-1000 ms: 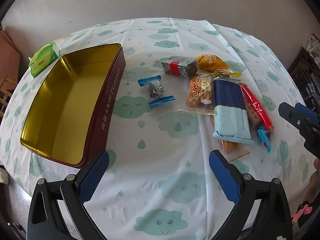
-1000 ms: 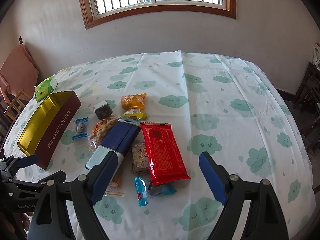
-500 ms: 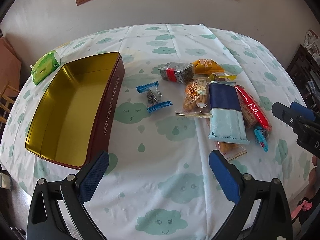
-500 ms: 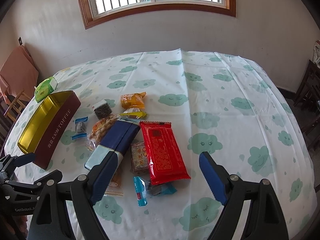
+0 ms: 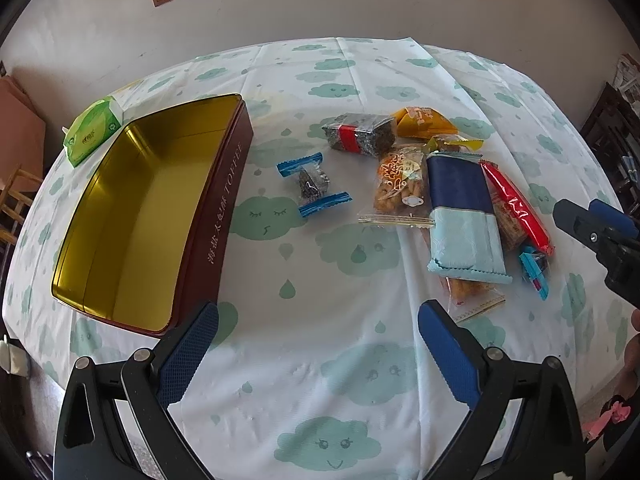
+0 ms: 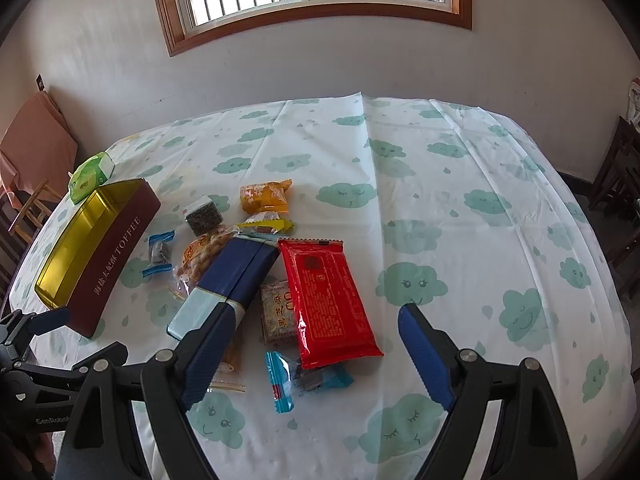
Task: Organize snacks
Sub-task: 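Move both tools toward the snack pile beside the tin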
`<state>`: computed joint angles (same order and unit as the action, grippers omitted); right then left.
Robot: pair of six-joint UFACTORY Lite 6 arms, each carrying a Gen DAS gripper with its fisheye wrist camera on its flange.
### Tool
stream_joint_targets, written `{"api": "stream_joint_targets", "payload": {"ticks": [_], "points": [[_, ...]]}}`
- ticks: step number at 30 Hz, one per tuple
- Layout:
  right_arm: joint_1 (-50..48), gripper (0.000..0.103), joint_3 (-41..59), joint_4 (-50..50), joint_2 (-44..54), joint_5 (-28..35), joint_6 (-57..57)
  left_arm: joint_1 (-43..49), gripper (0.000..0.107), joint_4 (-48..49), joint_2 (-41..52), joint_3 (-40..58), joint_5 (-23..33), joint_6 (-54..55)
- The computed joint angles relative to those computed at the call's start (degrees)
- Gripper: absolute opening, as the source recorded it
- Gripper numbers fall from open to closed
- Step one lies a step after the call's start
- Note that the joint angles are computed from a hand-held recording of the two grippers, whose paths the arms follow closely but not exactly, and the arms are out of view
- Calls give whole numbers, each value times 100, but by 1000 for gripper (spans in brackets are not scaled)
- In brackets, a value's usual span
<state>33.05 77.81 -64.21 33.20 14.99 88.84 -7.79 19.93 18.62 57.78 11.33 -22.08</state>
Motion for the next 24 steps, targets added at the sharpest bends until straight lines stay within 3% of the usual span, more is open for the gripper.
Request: {"api": "stream_joint_targets", "payload": {"ticks": [24], "points": [[-121, 86, 220, 601, 274, -212, -718, -38, 99, 62, 259, 290, 133, -104]]}}
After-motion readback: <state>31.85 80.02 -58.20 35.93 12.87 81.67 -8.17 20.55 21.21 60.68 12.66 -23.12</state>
